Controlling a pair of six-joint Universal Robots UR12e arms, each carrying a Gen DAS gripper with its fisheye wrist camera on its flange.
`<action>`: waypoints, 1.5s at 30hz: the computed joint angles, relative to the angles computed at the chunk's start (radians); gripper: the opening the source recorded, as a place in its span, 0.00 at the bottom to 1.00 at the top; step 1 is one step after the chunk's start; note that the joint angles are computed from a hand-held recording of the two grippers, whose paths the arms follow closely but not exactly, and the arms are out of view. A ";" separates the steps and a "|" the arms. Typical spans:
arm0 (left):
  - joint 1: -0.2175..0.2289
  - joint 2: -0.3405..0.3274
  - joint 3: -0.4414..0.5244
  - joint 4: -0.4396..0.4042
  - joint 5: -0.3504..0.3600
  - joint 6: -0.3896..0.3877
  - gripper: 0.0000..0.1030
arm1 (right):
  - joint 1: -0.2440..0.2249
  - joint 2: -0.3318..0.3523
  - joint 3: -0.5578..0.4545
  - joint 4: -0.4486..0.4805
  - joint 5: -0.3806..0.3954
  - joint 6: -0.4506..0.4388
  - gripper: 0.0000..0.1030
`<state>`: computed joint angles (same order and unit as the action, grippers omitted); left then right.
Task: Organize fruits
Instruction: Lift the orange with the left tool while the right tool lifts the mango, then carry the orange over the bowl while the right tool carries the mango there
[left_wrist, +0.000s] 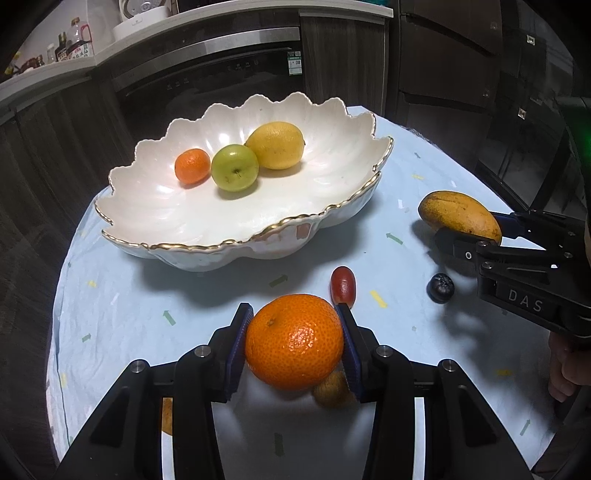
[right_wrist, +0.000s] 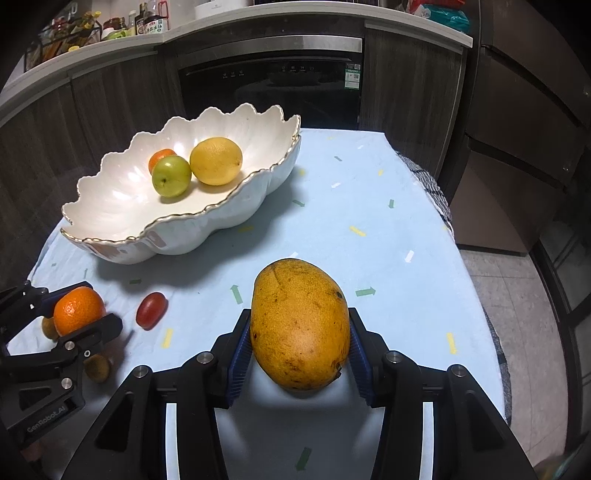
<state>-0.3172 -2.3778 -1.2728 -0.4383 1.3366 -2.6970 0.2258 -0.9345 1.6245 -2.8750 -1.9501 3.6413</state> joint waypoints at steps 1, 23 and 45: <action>0.001 0.003 -0.003 0.003 -0.001 0.000 0.43 | 0.001 -0.001 0.001 -0.001 -0.002 0.000 0.47; 0.026 0.048 -0.042 0.092 -0.059 -0.032 0.43 | 0.031 -0.022 -0.021 -0.047 -0.061 -0.042 0.47; 0.044 0.014 0.046 0.129 -0.069 -0.080 0.43 | 0.034 0.011 -0.106 -0.066 -0.072 -0.086 0.47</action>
<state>-0.2736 -2.3639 -1.2266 -0.3092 1.2678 -2.7767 0.2594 -0.9239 1.5186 -2.9411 -2.0222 3.5557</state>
